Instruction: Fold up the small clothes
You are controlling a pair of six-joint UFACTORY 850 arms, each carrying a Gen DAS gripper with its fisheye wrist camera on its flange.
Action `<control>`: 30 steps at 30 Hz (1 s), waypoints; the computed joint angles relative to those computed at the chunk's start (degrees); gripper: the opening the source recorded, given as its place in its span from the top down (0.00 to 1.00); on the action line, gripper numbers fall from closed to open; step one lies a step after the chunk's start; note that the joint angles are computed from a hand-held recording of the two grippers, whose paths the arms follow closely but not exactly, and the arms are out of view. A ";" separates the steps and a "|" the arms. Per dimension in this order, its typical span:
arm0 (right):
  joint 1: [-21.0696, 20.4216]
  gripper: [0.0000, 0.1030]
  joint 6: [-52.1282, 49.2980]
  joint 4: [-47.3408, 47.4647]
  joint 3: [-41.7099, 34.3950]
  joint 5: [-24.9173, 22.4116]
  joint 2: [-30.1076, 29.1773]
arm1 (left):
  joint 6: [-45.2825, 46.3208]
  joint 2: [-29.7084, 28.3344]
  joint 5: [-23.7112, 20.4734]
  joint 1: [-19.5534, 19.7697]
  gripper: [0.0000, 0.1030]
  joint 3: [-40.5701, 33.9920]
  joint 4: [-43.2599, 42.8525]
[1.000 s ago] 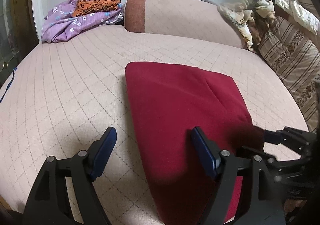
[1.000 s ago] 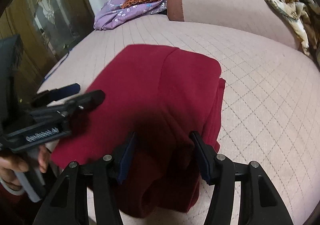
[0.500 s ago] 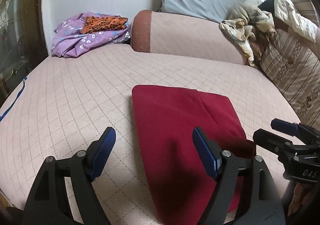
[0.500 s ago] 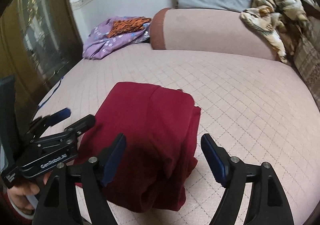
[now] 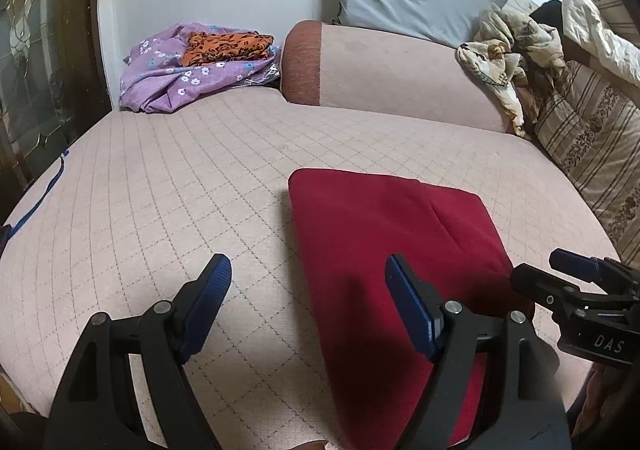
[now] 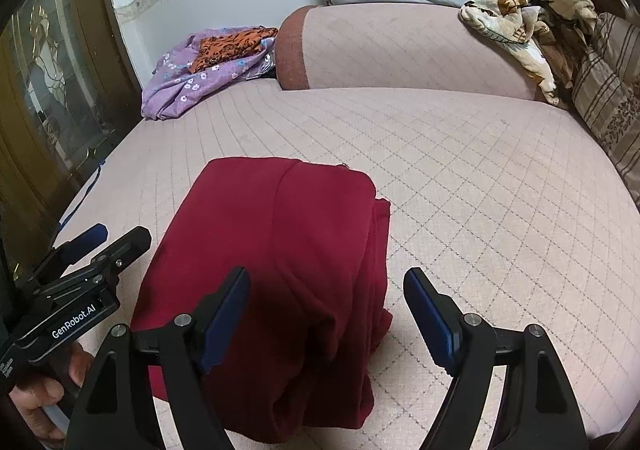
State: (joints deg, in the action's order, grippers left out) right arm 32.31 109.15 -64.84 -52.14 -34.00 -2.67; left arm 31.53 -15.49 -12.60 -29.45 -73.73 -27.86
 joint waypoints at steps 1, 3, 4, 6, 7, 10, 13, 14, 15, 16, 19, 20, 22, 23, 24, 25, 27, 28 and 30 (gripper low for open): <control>-0.05 0.22 -0.15 0.20 -0.09 0.13 -0.11 | -0.14 0.02 0.17 -0.08 0.23 0.07 0.37; -0.10 0.22 -0.11 0.36 -0.14 0.30 -0.27 | -1.07 0.01 0.45 -0.26 0.23 0.15 1.80; -0.20 0.22 -0.31 0.62 -0.16 0.41 -0.33 | -1.70 -0.05 0.44 -0.32 0.23 0.12 2.62; -0.27 0.22 -0.45 0.75 -0.23 0.54 -0.45 | -1.91 -0.35 0.12 -0.30 0.23 -0.19 2.99; -0.33 0.22 -0.69 0.95 -0.30 0.57 -0.54 | -2.17 -0.44 0.00 -0.29 0.23 -0.28 3.25; -0.68 0.22 -1.28 1.44 -0.43 1.11 -0.74 | -3.50 -0.78 -0.18 -0.30 0.23 -0.55 4.70; -0.93 0.22 -0.84 1.15 -0.42 1.59 -0.78 | -4.73 -1.01 -0.26 -0.32 0.23 -0.68 6.18; -0.97 0.22 -0.95 1.26 -0.52 1.64 -0.86 | -5.29 -1.07 -0.25 -0.34 0.23 -0.73 6.82; -1.04 0.22 -1.15 1.35 -0.62 1.75 -0.97 | -5.73 -1.16 -0.25 -0.37 0.23 -0.81 7.40; -1.10 0.22 -1.34 1.47 -0.73 1.79 -1.07 | -6.07 -1.21 -0.26 -0.39 0.23 -0.87 7.83; -1.30 0.22 -1.76 1.79 -0.97 2.23 -1.34 | -6.67 -1.33 -0.39 -0.41 0.23 -1.00 8.33; -1.38 0.22 -1.76 1.75 -0.96 2.42 -1.38 | -6.36 -1.36 -0.46 -0.36 0.23 -1.04 7.96; -1.43 0.22 -2.00 1.88 -1.07 2.51 -1.55 | -5.93 -1.56 -0.62 -0.24 0.23 -1.26 7.59; -1.46 0.22 -2.06 1.83 -1.10 2.59 -1.60 | -6.16 -1.61 -0.66 -0.24 0.23 -1.31 7.82; -1.49 0.22 -2.20 1.94 -1.15 2.61 -1.70 | -6.12 -1.65 -0.69 -0.21 0.23 -1.36 7.78; -1.57 0.22 -2.56 2.28 -1.23 2.74 -1.81 | -6.19 -1.68 -0.70 -0.20 0.23 -1.39 7.85; -1.69 0.22 -2.74 2.46 -1.24 3.04 -1.92 | -6.06 -1.70 -0.81 -0.19 0.23 -1.42 7.78; -1.76 0.22 -2.77 2.48 -1.25 3.11 -1.97 | -5.95 -1.74 -0.87 -0.16 0.23 -1.48 7.71; -1.85 0.22 -2.98 2.73 -1.30 3.26 -2.08 | -6.11 -1.83 -0.94 -0.13 0.23 -1.55 7.98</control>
State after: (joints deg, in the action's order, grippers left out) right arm 30.46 106.17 -62.11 -53.44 -30.74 -4.75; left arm 25.42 -17.32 -13.54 -29.58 -75.28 -19.88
